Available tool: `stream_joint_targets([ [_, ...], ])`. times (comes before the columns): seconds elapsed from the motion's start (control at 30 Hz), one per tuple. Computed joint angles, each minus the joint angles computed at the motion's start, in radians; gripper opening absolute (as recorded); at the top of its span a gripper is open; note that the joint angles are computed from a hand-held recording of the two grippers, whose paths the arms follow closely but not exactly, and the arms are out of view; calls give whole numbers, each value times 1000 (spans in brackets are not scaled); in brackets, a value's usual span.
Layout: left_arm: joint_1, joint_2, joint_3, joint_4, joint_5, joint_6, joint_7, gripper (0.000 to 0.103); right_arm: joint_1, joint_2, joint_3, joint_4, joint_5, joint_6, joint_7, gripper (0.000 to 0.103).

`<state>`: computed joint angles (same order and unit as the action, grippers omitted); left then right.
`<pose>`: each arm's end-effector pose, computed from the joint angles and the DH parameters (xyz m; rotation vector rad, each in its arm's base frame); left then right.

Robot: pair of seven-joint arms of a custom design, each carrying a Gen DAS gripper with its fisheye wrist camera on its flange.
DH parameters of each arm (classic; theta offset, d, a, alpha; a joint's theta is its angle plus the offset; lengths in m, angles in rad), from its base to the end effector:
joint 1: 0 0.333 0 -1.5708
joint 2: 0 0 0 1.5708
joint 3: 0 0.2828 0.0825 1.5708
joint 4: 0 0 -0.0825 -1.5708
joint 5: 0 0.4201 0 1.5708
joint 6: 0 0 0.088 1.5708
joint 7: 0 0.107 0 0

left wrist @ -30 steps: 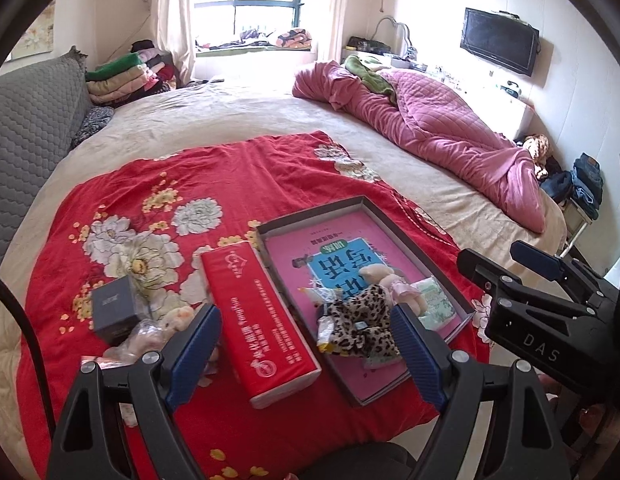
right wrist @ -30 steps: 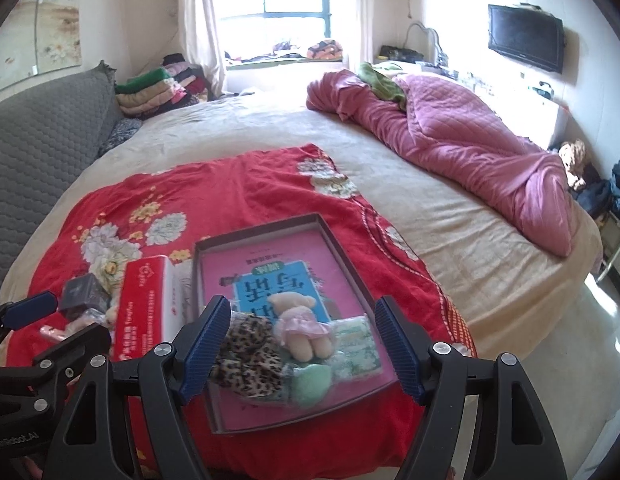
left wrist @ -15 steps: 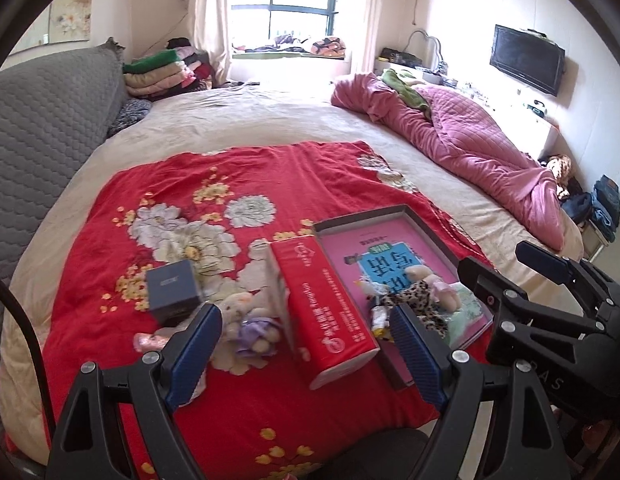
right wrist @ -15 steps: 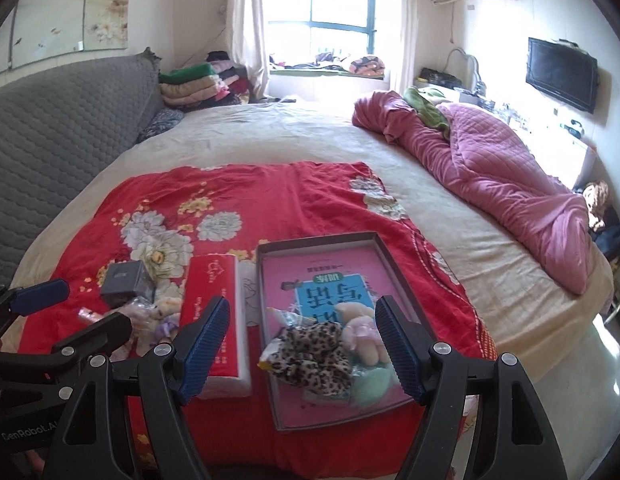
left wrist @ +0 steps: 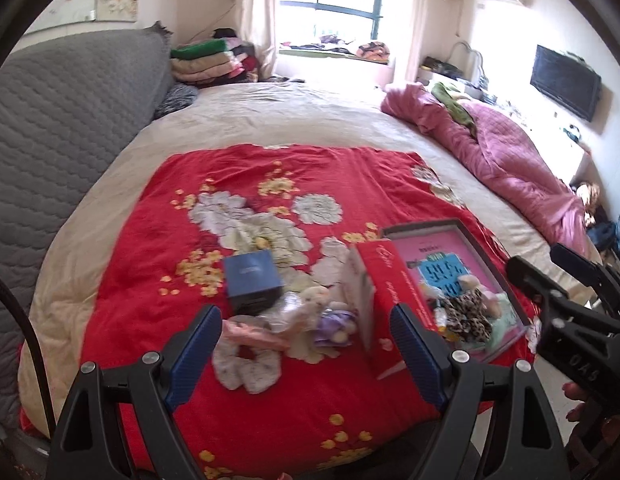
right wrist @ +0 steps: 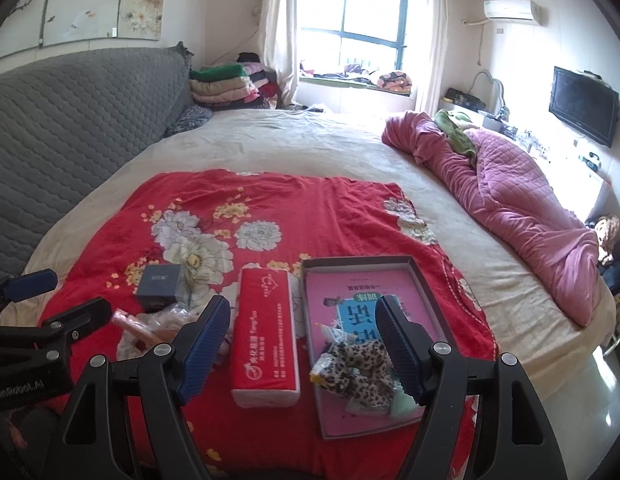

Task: Organize soft objects
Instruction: 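Withdraw both tools from the tray back toward the pile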

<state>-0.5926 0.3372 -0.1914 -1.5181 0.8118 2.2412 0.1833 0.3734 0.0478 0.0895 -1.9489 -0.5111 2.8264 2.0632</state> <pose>0.5373 -0.4822 0.4791 -1.9797 1.5610 -0.7338 0.5693 0.3109 0.5001 -1.9737 1.3261 -0.7279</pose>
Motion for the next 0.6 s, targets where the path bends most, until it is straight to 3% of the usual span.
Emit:
stream_joint_targets([
  [0.3, 72, -157, -22, -199, 8, 16, -100, 85, 25, 24, 8, 40, 5, -3, -19, 76],
  [0.6, 133, -209, -54, -302, -27, 35, -129, 85, 58, 61, 11, 64, 17, -1, -76, 76],
])
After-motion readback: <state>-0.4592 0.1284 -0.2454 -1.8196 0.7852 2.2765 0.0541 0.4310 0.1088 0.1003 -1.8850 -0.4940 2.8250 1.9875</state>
